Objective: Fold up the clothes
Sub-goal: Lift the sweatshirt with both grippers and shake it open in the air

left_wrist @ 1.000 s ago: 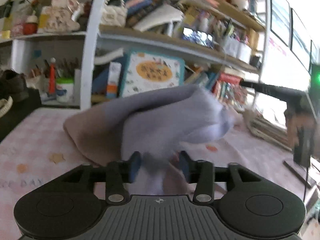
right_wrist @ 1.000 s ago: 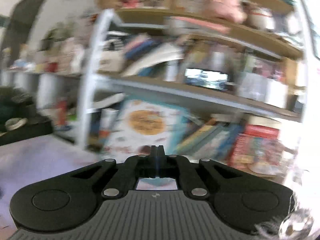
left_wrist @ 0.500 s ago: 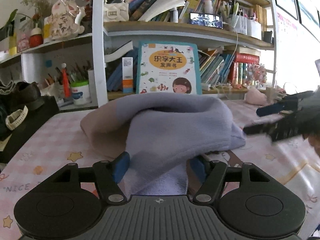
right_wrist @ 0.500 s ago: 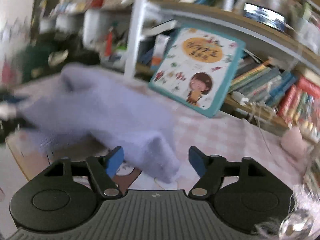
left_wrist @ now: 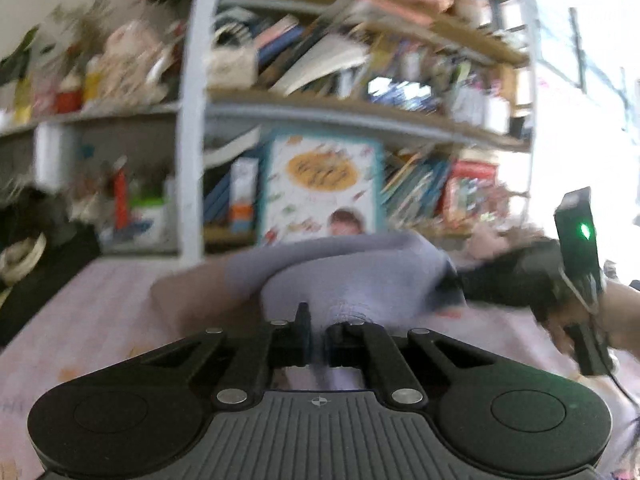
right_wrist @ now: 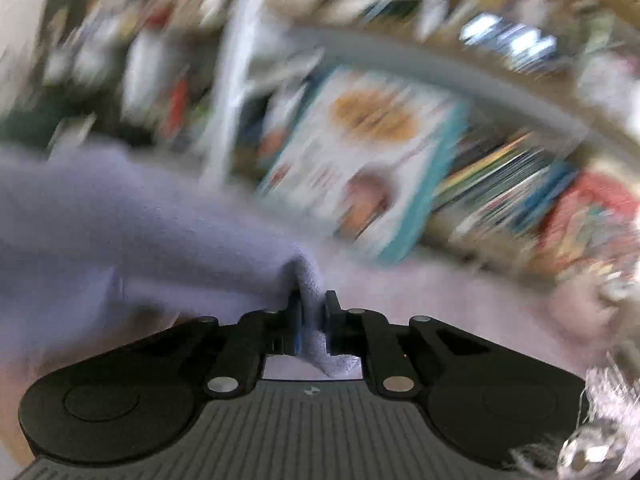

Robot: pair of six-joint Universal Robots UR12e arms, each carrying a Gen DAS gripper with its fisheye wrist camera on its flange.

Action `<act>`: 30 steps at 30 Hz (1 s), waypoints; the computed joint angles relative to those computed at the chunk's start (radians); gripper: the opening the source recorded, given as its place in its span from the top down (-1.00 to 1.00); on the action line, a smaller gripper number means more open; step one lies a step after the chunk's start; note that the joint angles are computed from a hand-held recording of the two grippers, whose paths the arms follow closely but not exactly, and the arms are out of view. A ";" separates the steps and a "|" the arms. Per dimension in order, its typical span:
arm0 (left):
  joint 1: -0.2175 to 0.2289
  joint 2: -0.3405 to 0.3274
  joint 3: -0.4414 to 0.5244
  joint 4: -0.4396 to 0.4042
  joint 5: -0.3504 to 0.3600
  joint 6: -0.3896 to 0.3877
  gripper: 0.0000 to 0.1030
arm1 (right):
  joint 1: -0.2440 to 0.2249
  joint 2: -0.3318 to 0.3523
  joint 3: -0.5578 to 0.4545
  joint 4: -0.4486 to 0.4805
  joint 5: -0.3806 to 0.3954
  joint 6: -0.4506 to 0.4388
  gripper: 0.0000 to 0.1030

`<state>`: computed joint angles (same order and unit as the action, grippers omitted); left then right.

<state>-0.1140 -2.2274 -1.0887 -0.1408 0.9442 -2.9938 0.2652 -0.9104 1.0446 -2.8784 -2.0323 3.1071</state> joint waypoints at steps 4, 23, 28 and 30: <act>0.000 -0.049 0.107 0.137 -0.241 -0.081 0.91 | 0.009 0.040 -0.114 -0.264 -0.173 -0.153 0.82; 0.043 -0.005 0.012 -0.202 -0.241 -0.107 0.90 | 0.014 0.228 -0.441 0.200 0.137 -0.174 0.80; 0.052 0.012 -0.031 -0.311 -0.065 -0.117 0.87 | 0.027 0.316 -0.554 0.323 0.191 -0.209 0.78; 0.052 0.015 -0.036 -0.305 -0.027 -0.128 0.81 | 0.032 0.377 -0.669 0.408 0.185 -0.252 0.77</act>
<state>-0.0618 -2.2127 -1.1242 -0.4462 0.9172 -3.1219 0.2973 -0.5337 0.3757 -2.4705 -1.8475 2.8554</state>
